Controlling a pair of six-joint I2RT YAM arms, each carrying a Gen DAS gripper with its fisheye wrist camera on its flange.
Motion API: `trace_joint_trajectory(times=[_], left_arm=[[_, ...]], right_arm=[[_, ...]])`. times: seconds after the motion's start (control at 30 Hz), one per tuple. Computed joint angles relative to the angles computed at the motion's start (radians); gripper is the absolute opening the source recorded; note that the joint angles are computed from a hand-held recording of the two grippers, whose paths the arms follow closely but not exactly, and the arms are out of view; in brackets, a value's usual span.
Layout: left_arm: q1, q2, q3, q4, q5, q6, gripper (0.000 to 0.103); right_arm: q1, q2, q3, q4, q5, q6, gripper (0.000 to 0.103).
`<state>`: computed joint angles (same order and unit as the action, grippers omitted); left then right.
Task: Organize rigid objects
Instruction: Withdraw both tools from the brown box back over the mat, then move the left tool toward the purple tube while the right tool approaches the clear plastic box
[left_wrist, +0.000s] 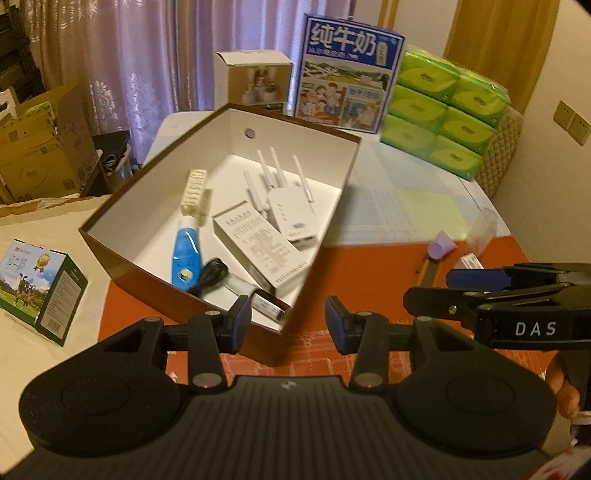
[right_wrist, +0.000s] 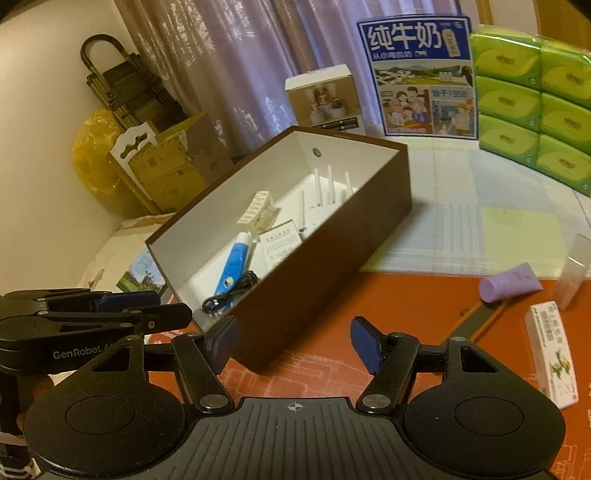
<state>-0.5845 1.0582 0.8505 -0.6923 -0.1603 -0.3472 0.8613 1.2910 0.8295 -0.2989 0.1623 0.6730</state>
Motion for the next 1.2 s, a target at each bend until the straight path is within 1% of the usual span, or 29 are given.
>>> trace_joint_trajectory(times=[0.23, 0.57, 0.73, 0.97, 1.2], left_arm=[[-0.118, 0.020, -0.002, -0.012, -0.036, -0.078, 0.040], [-0.240, 0.111, 0.024, 0.023, -0.050, -0.131, 0.040], [-0.287, 0.176, 0.048, 0.062, -0.042, -0.138, 0.040], [-0.359, 0.310, 0.113, 0.119, -0.025, -0.133, 0.040], [-0.398, 0.445, 0.201, 0.170, -0.019, -0.094, 0.040]], right_arm=[[0.005, -0.110, -0.077, -0.052, 0.012, 0.015, 0.064], [-0.024, -0.255, -0.170, -0.132, 0.015, 0.034, 0.064], [-0.057, -0.350, -0.217, -0.199, 0.026, 0.054, 0.064], [-0.141, -0.487, -0.267, -0.299, 0.024, 0.053, 0.064], [-0.253, -0.604, -0.301, -0.392, 0.009, 0.023, 0.064]])
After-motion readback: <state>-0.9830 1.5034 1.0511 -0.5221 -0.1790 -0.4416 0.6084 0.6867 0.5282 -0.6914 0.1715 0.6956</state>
